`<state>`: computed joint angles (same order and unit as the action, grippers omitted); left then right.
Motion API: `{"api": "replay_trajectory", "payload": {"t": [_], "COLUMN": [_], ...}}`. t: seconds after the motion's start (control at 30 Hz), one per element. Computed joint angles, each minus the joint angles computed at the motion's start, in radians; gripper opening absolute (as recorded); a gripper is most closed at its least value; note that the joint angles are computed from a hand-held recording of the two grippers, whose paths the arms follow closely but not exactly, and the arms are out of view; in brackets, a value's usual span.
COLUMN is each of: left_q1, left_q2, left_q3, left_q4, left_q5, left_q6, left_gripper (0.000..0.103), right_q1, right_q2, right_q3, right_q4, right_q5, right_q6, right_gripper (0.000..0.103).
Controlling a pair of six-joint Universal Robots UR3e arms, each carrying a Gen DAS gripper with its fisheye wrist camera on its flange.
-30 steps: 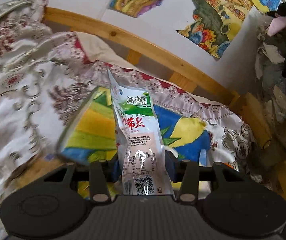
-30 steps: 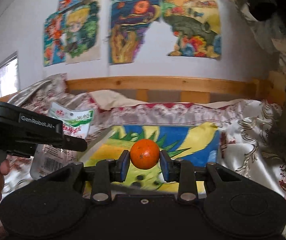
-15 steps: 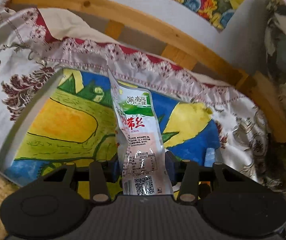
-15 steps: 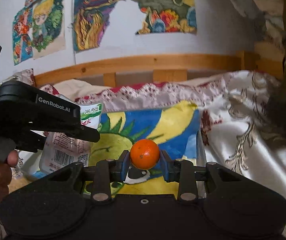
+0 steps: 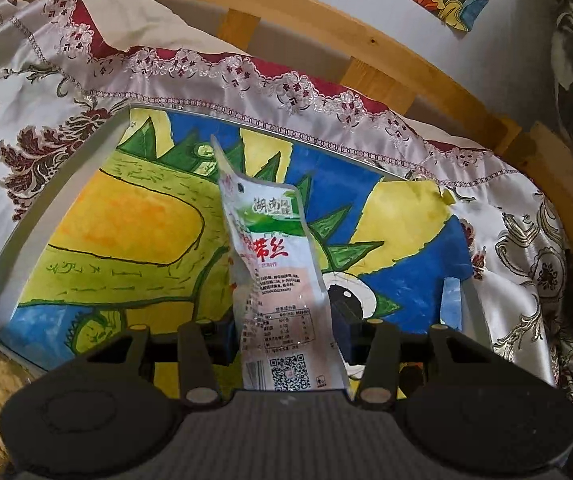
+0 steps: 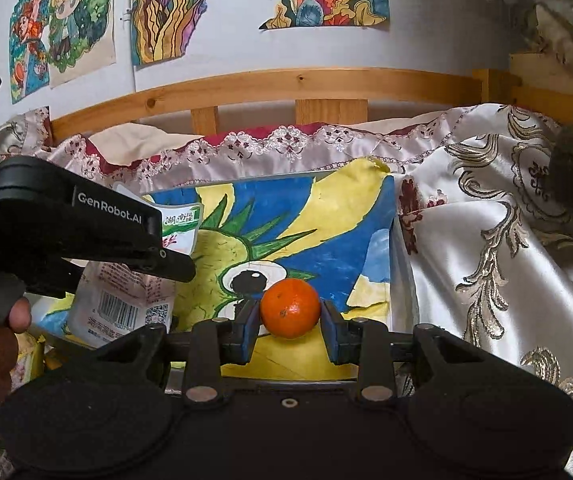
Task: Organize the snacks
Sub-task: 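Carry the kelp packet and mandarin over the tray with both tools, then release the kelp packet and mandarin into the tray, both grippers opening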
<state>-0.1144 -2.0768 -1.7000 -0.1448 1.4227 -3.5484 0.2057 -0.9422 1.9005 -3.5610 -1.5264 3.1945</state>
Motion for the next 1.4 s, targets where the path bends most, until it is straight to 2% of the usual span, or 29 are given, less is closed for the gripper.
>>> {"api": "replay_trajectory", "payload": {"t": [0.13,0.23,0.3,0.37,0.6,0.8,1.07,1.4], "left_q1": [-0.012,-0.021,-0.020,-0.008,0.032,0.078,0.132,0.192], "left_q2": [0.001,0.020,0.041,0.073,0.235,0.457,0.800,1.272], "left_q3": [0.014,-0.005,-0.035,-0.063,-0.211,-0.408,-0.655,-0.879], "left_q4": [-0.026,-0.027,-0.005,-0.002,0.049,0.102,0.107,-0.073], "left_q5": [0.031,0.072,0.086,0.074,0.041,0.037,0.037,0.042], "left_q6": [-0.001,-0.017,-0.025,-0.020,0.002,0.013,0.059,0.147], "left_gripper": [0.066,0.087,0.091,0.096,0.101,0.102,0.102,0.103], "right_q1": [-0.004,0.001,0.006,0.005,0.049,0.116,0.236,0.405], "right_q2": [-0.002,-0.010,-0.021,-0.042,-0.162,-0.299,-0.472,-0.654], "right_q3": [0.014,0.028,0.043,0.063,0.108,0.180,0.277,0.401], "right_q4": [-0.015,-0.041,-0.065,-0.088,-0.092,-0.110,-0.094,-0.028], "right_q5": [0.000,-0.011,-0.025,-0.024,-0.084,-0.145,-0.257,-0.401], "right_q6": [-0.001,0.006,0.022,0.039,0.058,0.050,0.094,0.155], "right_gripper": [0.038,0.050,0.065,0.071,0.090,0.099,0.102,0.102]}}
